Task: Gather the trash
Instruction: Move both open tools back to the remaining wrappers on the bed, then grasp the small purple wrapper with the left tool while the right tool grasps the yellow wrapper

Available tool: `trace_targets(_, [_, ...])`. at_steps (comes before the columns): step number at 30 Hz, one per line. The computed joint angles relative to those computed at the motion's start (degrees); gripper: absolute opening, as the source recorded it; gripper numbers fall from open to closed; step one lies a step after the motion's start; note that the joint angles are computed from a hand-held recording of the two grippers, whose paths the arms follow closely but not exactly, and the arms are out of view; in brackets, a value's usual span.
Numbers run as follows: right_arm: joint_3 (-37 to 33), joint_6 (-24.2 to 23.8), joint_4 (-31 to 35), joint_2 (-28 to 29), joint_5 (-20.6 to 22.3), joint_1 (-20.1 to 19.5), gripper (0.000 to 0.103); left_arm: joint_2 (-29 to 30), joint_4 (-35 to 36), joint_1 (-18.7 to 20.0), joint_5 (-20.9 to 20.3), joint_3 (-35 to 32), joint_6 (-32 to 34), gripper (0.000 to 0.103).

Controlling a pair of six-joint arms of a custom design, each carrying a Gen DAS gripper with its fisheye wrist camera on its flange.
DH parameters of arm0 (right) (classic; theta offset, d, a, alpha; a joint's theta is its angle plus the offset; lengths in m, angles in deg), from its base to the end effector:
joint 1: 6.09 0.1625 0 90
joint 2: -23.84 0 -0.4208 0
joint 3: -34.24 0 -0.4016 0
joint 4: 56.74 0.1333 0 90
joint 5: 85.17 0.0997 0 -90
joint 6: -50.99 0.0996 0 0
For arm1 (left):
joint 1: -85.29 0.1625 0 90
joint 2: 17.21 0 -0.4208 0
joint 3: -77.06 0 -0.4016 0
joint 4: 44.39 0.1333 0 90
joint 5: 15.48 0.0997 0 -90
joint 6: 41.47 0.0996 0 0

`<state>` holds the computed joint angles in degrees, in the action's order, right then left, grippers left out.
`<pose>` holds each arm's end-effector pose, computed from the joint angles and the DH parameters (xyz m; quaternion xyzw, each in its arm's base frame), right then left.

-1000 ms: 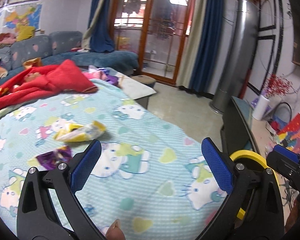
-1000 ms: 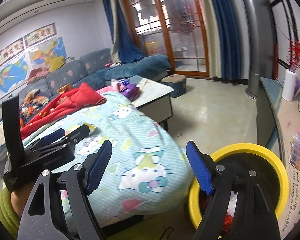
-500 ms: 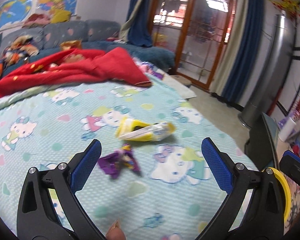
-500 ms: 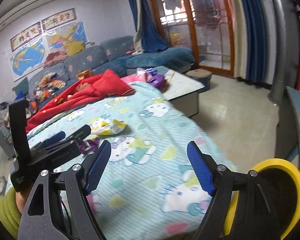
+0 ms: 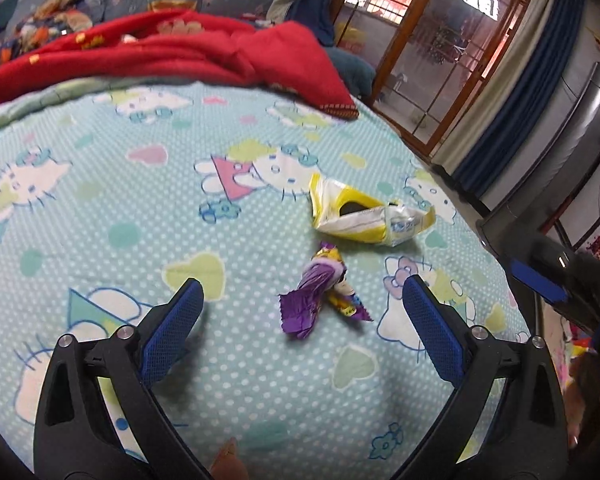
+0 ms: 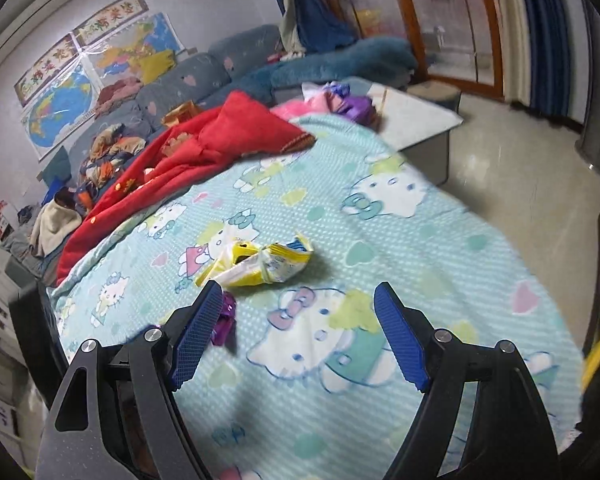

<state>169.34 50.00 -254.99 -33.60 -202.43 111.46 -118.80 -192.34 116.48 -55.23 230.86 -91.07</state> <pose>0.2827 -0.3524 0.0994 0.1708 -0.9238 0.3017 0.1623 -0.1198 -0.3179 0.2040 0.0514 0.9030 -0.3705 0.2113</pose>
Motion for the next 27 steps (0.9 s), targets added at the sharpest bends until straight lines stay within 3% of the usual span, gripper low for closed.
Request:
trace_targets(9, [-6.6, 5.0, 4.3, 6.2, 1.2, -3.1, 0.075, 1.3, -3.7, 2.2, -3.5, 0.2, 2.2, 0.052])
trace_targets(12, [-7.2, 7.4, 4.6, 7.0, 3.2, -4.4, 0.068, 1.7, -5.6, 2.9, -5.1, 0.3, 3.7, 0.032])
trace_targets(15, [-7.2, 9.4, 4.6, 7.0, 6.4, -6.1, 0.056, 2.2, -7.2, 3.6, -6.1, 0.2, 4.9, 0.026])
trace_targets(17, [-6.9, 10.2, 4.1, 7.1, 7.8, -7.0, 0.038, 2.7, -8.7, 4.2, -7.0, 0.2, 5.7, 0.024])
trace_targets(27, [-1.9, 7.3, -4.5, 5.2, 4.6, -6.4, 0.029, 3.5, -12.2, 4.4, -9.1, 0.6, 8.5, 0.011])
